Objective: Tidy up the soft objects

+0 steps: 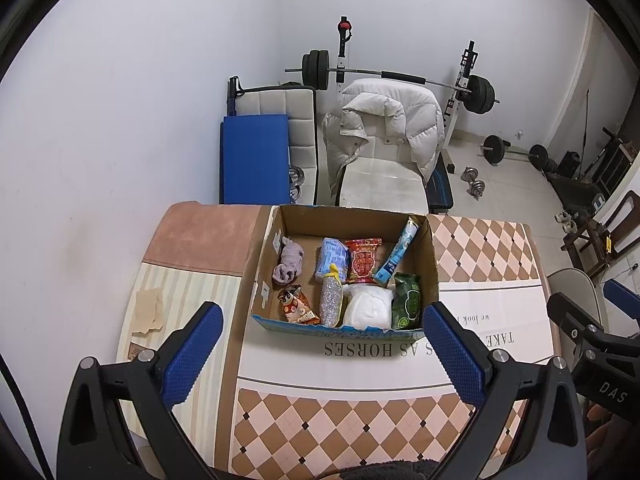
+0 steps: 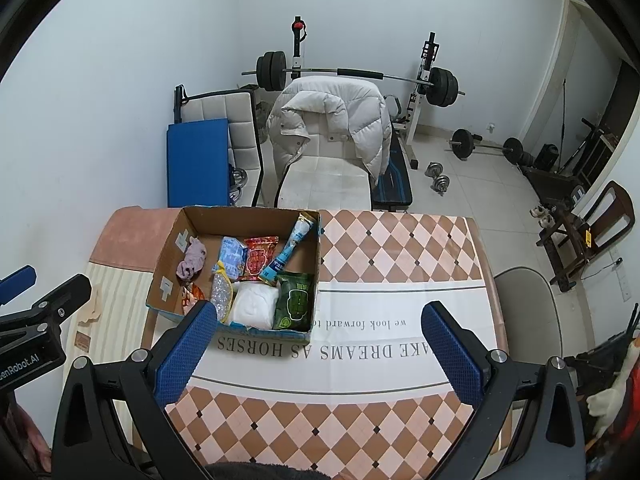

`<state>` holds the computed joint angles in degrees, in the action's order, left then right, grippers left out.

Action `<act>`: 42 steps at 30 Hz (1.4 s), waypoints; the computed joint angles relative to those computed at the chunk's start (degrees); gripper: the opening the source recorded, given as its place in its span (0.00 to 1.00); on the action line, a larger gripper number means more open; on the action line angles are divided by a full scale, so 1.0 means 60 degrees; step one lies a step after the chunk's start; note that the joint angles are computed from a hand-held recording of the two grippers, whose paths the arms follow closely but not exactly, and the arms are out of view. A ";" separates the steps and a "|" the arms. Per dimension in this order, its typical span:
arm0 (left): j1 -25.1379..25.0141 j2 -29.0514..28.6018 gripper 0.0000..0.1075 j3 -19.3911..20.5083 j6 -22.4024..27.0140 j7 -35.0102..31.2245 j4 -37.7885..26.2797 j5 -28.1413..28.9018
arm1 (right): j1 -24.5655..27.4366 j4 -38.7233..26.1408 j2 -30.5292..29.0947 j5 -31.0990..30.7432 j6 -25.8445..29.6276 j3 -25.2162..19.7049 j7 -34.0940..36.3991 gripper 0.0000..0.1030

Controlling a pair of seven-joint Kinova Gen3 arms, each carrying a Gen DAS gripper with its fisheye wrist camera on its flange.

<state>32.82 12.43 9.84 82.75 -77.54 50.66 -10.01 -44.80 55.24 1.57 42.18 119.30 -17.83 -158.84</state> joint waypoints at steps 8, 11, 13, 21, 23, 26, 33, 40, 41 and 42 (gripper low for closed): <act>-0.0016 -0.0033 0.95 0.0004 -0.0082 0.0050 0.0107 -0.0019 | 0.0045 0.0033 -0.0041 -0.0067 -0.0036 0.0021 0.0080 1.00; 0.0009 -0.0026 0.95 0.0006 -0.0095 0.0012 0.0108 -0.0087 | 0.0043 -0.0010 0.0009 -0.0036 -0.0028 -0.0005 0.0042 1.00; -0.0012 -0.0033 0.95 -0.0002 -0.0128 0.0012 0.0147 -0.0074 | 0.0051 0.0013 -0.0029 -0.0041 -0.0036 -0.0001 0.0047 1.00; 0.0002 -0.0037 0.95 0.0013 -0.0110 0.0027 0.0141 -0.0070 | 0.0057 0.0037 -0.0034 -0.0018 -0.0028 0.0014 0.0024 1.00; 0.0023 -0.0037 0.95 0.0013 -0.0094 0.0067 0.0132 -0.0086 | 0.0049 0.0006 -0.0001 -0.0019 -0.0035 0.0006 0.0023 1.00; -0.0022 -0.0032 0.95 0.0006 -0.0100 0.0005 0.0147 -0.0037 | 0.0117 0.0044 -0.0056 -0.0077 -0.0066 0.0044 0.0124 1.00; -0.0082 -0.0050 0.95 0.0010 -0.0179 -0.0048 0.0230 0.0003 | 0.0177 0.0115 -0.0083 -0.0067 -0.0121 0.0007 0.0115 1.00; -0.0066 -0.0038 0.95 0.0013 -0.0154 -0.0052 0.0204 -0.0010 | 0.0267 0.0167 -0.0119 -0.0120 -0.0173 -0.0043 0.0140 1.00; -0.0102 -0.0062 0.95 -0.0001 -0.0199 -0.0070 0.0265 0.0012 | 0.0271 0.0164 -0.0120 -0.0117 -0.0166 -0.0046 0.0162 1.00; -0.0127 -0.0080 0.95 -0.0007 -0.0232 -0.0071 0.0302 0.0025 | 0.0264 0.0142 -0.0098 -0.0098 -0.0147 -0.0056 0.0150 1.00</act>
